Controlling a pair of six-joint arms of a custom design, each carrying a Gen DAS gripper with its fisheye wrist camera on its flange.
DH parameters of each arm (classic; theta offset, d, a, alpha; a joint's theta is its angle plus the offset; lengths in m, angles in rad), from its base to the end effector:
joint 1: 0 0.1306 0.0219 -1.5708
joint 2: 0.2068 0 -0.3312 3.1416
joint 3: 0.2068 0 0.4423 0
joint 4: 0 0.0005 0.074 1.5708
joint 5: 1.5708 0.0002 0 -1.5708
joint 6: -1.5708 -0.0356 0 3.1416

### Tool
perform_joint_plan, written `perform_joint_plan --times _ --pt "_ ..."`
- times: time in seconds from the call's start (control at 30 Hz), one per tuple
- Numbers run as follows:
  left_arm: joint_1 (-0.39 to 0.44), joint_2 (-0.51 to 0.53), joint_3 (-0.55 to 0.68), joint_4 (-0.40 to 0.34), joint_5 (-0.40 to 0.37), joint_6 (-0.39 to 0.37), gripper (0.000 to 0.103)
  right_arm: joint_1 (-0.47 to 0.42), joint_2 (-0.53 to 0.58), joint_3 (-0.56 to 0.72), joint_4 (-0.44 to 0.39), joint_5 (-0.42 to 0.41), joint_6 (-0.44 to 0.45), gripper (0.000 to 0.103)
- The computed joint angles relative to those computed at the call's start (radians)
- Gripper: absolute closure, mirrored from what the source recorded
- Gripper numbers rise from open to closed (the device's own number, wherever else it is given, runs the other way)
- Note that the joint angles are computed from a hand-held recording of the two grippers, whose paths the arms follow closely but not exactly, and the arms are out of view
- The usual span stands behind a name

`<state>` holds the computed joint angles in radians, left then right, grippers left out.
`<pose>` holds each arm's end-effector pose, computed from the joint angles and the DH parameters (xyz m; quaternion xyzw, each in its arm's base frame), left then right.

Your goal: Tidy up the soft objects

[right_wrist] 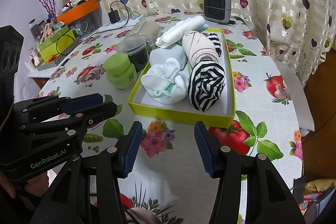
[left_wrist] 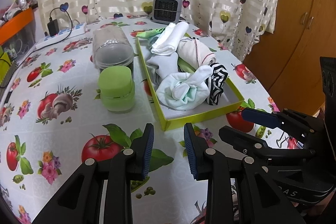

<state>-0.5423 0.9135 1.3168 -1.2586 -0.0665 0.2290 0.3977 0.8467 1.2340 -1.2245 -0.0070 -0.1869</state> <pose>0.3061 -0.1822 0.5195 0.1346 0.9265 -0.1028 0.3360 0.3144 0.1318 0.5040 -0.0994 0.9282 0.1065 0.3425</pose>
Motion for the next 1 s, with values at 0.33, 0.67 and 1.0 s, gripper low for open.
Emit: perform_joint_plan --times 0.33,0.67,1.0 --pt "-0.009 0.009 0.011 -0.013 -0.016 -0.003 0.075 -0.004 0.000 0.000 0.001 -0.003 0.002 0.050" --pt "-0.010 0.012 0.011 -0.013 -0.017 -0.003 0.075 -0.002 0.001 -0.001 0.000 -0.003 0.001 0.050" --pt "-0.011 0.012 0.010 -0.013 -0.017 -0.002 0.075 0.001 0.004 0.001 0.000 -0.001 -0.002 0.050"
